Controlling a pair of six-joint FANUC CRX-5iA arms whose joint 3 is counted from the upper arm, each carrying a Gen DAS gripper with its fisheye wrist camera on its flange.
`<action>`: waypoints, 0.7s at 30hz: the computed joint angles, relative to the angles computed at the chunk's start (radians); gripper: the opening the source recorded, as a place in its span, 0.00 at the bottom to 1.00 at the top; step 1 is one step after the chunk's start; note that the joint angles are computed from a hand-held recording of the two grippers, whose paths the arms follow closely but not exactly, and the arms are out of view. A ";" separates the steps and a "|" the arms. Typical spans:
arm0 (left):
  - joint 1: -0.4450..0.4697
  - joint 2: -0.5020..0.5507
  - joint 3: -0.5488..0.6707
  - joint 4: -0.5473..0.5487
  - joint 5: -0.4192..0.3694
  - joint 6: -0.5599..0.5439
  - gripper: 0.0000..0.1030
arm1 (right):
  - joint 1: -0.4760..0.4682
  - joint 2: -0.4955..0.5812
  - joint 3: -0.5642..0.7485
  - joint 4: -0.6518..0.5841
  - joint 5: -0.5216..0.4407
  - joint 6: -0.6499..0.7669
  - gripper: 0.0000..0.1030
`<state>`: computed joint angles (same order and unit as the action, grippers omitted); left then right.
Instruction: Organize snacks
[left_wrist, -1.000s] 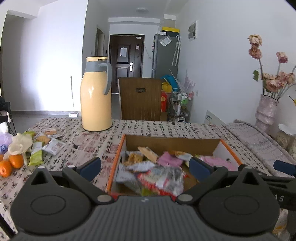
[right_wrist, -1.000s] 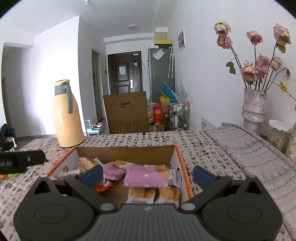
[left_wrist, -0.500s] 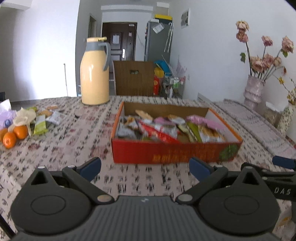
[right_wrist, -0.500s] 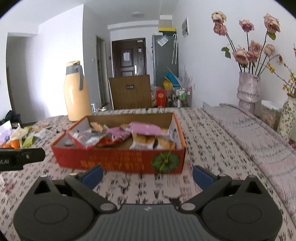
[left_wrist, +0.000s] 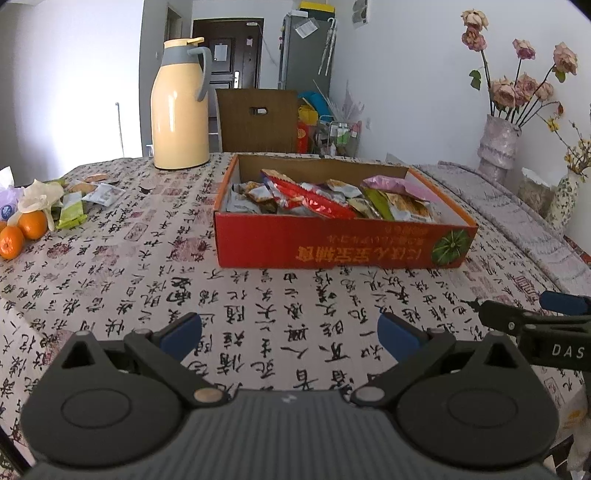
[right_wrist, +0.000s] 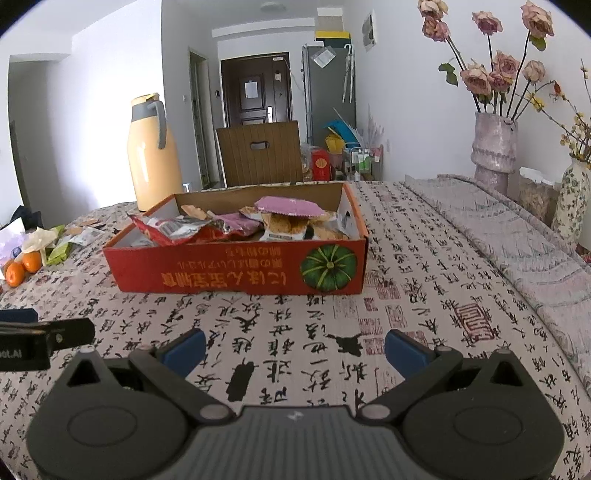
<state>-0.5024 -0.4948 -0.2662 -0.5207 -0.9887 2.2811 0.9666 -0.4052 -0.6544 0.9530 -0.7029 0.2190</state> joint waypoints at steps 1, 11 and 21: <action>-0.002 0.001 0.001 0.000 -0.002 0.001 1.00 | 0.002 0.000 0.000 -0.003 -0.003 0.001 1.00; -0.008 0.003 -0.003 0.004 -0.002 -0.002 1.00 | 0.003 -0.003 0.001 -0.022 -0.012 0.015 1.00; -0.014 0.003 -0.002 -0.002 0.000 0.001 1.00 | 0.003 -0.002 0.001 -0.024 -0.011 0.016 1.00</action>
